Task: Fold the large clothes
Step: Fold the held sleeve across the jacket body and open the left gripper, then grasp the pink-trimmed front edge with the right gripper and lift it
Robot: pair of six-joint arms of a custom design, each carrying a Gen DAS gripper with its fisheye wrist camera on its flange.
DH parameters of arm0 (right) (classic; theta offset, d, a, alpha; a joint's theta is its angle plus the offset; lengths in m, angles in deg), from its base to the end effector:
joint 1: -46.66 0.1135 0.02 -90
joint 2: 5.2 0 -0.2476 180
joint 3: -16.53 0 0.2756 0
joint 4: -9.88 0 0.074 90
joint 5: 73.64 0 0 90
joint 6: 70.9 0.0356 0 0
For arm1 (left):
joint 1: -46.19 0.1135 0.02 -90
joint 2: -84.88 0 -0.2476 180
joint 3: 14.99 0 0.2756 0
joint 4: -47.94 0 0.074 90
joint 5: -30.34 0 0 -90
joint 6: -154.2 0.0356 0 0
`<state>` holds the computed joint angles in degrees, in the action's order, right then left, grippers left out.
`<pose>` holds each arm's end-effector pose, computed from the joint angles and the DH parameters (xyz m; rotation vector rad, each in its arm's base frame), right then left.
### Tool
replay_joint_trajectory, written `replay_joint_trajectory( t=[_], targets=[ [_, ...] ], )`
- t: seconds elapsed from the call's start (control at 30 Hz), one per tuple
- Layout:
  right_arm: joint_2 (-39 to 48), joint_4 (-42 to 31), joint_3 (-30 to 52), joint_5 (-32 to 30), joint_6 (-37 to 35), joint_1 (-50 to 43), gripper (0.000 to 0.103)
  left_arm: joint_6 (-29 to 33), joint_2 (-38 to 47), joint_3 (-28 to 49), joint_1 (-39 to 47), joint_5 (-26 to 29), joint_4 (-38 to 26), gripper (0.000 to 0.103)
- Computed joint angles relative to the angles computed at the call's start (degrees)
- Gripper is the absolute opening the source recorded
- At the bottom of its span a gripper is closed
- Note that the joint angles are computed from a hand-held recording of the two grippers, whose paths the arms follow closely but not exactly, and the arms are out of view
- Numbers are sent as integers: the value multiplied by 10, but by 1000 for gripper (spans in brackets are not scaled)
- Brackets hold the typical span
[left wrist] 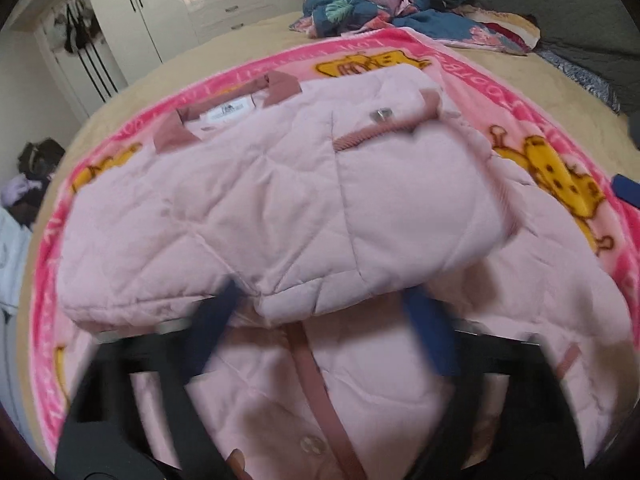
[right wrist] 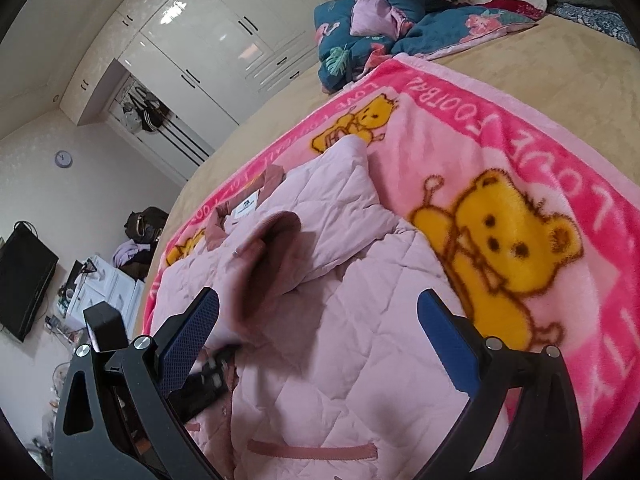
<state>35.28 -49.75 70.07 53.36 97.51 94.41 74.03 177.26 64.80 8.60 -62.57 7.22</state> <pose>0.1305 0.1118 0.2621 0.8669 2.0503 0.4493 0.2901 -0.2210 0.2130 0.9879 2.3018 -0.1375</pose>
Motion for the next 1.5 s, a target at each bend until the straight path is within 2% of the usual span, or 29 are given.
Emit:
replay_joint_trajectory(
  t=[0.13,0.23,0.3,0.73,1.2,1.5],
  targets=[
    [27,30,3,-20,-18,-14,99,1,-15,-15,10,29,-6,81],
    [50,48,6,-33,-28,-20,99,3,-35,-25,19,40,-10,91],
    [63,58,10,-42,-33,-24,99,4,-45,-28,25,47,-16,93],
    [174,145,28,-99,-65,-35,99,-10,-88,-26,136,86,-39,94],
    [302,216,79,-144,-97,-54,99,-16,-69,-3,256,146,-33,94],
    [331,284,62,-175,-76,-92,99,-24,-47,16,313,179,-28,94]
  ],
)
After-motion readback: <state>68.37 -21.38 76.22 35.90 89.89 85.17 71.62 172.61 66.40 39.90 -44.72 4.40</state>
